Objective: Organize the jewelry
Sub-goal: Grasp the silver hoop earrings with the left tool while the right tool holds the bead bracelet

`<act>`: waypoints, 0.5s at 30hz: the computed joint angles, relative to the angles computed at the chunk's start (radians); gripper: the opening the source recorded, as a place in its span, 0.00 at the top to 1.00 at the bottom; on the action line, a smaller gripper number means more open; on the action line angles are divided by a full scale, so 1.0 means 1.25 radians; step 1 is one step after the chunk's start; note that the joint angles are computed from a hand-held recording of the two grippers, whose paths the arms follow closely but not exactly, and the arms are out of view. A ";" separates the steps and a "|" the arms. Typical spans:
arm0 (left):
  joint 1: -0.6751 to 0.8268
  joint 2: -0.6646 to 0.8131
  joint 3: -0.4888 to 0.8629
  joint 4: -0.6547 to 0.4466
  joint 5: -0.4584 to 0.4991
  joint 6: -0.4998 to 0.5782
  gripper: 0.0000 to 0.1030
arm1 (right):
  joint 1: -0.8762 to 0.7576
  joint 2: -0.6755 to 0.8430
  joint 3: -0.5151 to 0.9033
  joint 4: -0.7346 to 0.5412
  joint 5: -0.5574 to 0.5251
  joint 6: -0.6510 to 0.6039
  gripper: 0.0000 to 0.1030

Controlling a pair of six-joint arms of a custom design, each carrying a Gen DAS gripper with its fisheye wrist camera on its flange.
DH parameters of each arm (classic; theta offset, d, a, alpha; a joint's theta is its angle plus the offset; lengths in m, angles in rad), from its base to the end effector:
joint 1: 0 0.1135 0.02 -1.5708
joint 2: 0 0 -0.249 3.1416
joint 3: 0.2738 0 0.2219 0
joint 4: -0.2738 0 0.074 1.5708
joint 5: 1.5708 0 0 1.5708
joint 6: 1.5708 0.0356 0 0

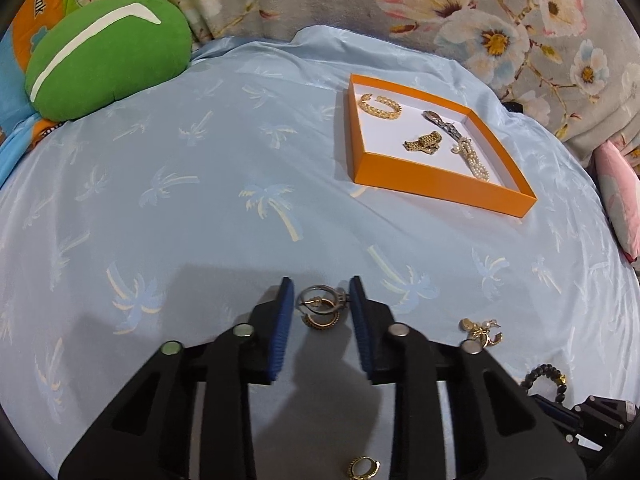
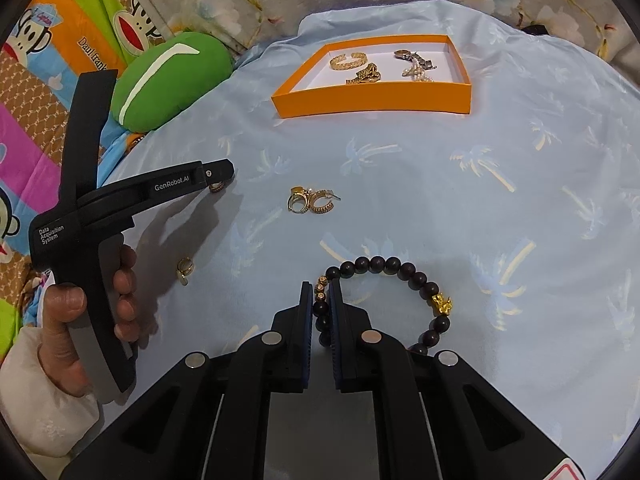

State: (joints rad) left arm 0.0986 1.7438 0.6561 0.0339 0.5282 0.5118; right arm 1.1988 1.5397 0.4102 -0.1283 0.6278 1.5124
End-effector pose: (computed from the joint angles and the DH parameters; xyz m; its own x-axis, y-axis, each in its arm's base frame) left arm 0.2675 0.0084 0.1064 -0.6745 0.3584 -0.6455 0.5657 0.8127 -0.1399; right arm 0.0883 0.1689 0.0970 -0.7072 0.4101 -0.5759 0.3051 0.9118 0.2748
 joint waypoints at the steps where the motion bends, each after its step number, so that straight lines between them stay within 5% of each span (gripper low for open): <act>1: -0.002 -0.002 -0.002 0.001 0.000 0.005 0.77 | -0.002 0.000 -0.001 0.004 0.000 -0.003 0.93; 15: -0.002 -0.029 -0.006 -0.021 0.024 0.009 0.77 | -0.006 -0.007 -0.010 0.016 -0.001 -0.002 0.93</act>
State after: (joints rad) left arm 0.0965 1.7077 0.6485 0.0073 0.5586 0.5225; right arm 1.1919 1.5304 0.3980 -0.1082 0.6267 1.5104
